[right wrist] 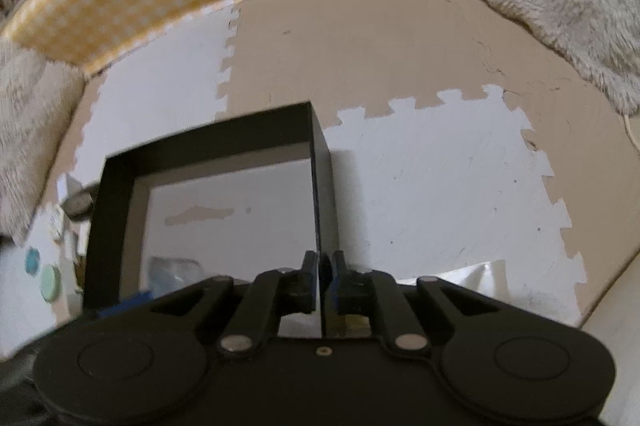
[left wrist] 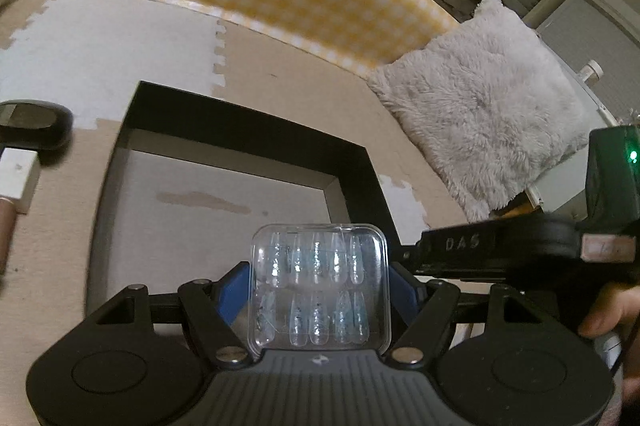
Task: Organize rigid objects
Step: 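Carry the clear nail box with the left gripper into the black box and release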
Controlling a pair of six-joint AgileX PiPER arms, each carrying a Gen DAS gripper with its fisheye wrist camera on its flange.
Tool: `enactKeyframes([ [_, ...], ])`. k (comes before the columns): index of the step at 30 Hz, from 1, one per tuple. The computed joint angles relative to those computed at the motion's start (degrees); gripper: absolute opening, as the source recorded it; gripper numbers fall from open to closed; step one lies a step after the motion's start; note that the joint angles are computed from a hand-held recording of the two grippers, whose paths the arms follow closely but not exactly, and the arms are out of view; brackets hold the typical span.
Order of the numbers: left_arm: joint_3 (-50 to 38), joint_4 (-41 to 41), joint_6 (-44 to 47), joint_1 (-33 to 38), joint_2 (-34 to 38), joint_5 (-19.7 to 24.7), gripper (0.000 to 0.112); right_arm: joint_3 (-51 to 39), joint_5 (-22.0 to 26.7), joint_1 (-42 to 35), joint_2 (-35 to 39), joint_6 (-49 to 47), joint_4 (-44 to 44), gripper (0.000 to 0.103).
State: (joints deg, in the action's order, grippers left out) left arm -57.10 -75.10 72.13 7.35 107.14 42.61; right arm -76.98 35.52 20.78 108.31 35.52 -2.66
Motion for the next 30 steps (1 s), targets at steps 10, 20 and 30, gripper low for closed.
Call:
enactKeyframes([
  [10, -0.7, 4.1, -3.3, -0.9, 1.1, 1.7, 0.09, 0.4, -0.4, -0.1, -0.2, 0.1, 0.4, 0.007],
  [20, -0.1, 11.3, -6.5, -1.6, -3.7, -1.2, 0.096, 0.2, -0.2, 0.2, -0.1, 0.3, -0.7, 0.007],
  [30, 1.0, 16.8, -8.2, 0.0, -10.0, -3.8, 0.103, 0.4, -0.4, 0.5, -0.1, 0.6, -1.6, 0.007],
])
